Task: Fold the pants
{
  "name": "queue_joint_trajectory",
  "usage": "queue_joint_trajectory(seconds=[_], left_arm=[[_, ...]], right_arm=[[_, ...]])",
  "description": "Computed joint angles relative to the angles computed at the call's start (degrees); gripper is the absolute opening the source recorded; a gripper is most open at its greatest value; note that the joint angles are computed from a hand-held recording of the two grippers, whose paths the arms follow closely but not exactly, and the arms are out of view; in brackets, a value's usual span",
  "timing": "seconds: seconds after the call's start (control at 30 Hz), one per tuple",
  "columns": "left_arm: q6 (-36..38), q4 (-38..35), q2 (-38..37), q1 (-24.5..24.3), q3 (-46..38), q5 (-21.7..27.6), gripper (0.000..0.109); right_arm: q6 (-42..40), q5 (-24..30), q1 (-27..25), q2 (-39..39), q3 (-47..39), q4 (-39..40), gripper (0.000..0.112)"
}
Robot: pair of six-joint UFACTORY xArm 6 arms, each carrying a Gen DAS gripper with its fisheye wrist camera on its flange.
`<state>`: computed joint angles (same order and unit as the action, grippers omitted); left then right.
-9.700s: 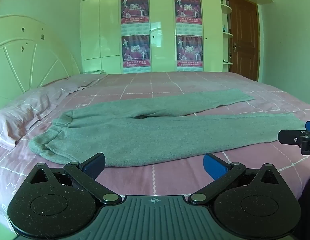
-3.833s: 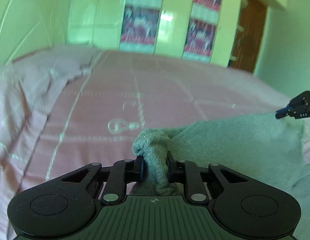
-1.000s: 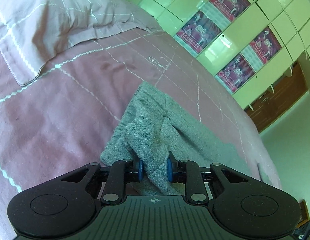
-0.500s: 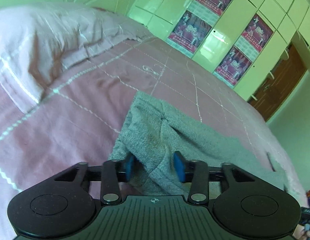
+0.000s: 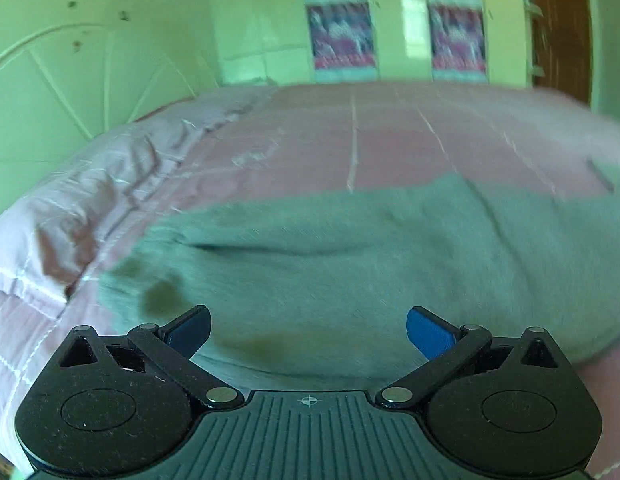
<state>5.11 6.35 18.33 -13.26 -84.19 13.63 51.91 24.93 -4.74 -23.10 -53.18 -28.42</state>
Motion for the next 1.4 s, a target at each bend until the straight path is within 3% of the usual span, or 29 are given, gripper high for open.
queue_joint_trajectory(seconds=[0.03, 0.17, 0.27, 0.3, 0.33, 0.47, 0.6, 0.67, 0.7, 0.83, 1.0, 1.07, 1.1, 1.17, 1.3, 1.4], left_arm=[[-0.32, 1.42, 0.33, -0.46, -1.22, 2.99, 0.103], [-1.36, -3.02, 0.25, -0.38, -2.35, 6.14, 0.103], [-9.71, 5.62, -1.2, -0.55, -0.09, 4.6, 0.103], [-11.03, 6.54, -1.07, -0.74, -0.24, 5.13, 0.103], [-12.15, 6.73, -0.72, -0.82, -0.8, 5.98, 0.103], [-14.8, 7.12, 0.39, -0.94, -2.18, 7.44, 0.103], [-14.14, 7.64, 2.24, -0.86, -4.61, 8.64, 0.103], [-13.24, 6.11, 2.3, -0.74, -4.75, 8.73, 0.103], [-12.7, 5.61, 2.8, -0.6, -5.5, 8.93, 0.103], [-12.54, 5.57, 2.86, -0.6, -5.66, 9.0, 0.103], [-11.2, 3.68, 3.31, -0.37, -6.27, 9.24, 0.103], [-11.8, 4.49, 3.14, -0.5, -6.03, 9.22, 0.103], [-11.94, 4.72, 3.16, -0.55, -6.08, 9.31, 0.103], [-11.93, 4.6, 3.16, -0.55, -6.15, 9.39, 0.103], [-12.3, 5.01, 3.18, -0.58, -6.14, 9.23, 0.103], [-12.46, 5.3, 3.18, -0.62, -6.09, 9.15, 0.103]], right_arm=[[-1.46, 0.75, -0.14, 2.0, -1.9, -0.03, 0.032], [-7.14, 4.5, -0.27, 7.99, -6.9, 3.9, 0.029], [-8.37, 6.49, -0.19, 8.63, -6.77, 3.61, 0.024], [-8.64, 6.33, -0.31, 7.86, -5.81, 3.63, 0.006], [-8.88, 6.02, -0.54, 6.92, -4.75, 4.18, 0.0], [-1.93, 6.84, -1.03, -1.55, 1.63, -0.78, 0.0], [1.6, 14.43, -0.45, -12.78, 10.27, 5.66, 0.0], [2.12, 13.67, -0.27, -16.74, 12.98, 5.14, 0.0], [2.77, 12.98, -0.04, -17.0, 12.73, 2.64, 0.006], [1.85, 9.4, 0.28, -9.7, 5.92, -8.27, 0.025], [-7.07, 14.67, 0.31, 5.82, -7.4, -14.21, 0.032], [-12.55, 16.15, -0.44, 9.47, -10.36, -14.82, 0.027], [-13.39, 15.32, -1.37, 9.4, -10.23, -14.51, 0.002], [-11.38, 12.98, -3.65, 6.35, -8.81, -11.12, 0.0], [2.0, 10.82, -7.48, -8.88, 1.89, -7.07, 0.0], [0.04, 15.82, -9.45, -15.13, 8.53, 1.05, 0.004]])
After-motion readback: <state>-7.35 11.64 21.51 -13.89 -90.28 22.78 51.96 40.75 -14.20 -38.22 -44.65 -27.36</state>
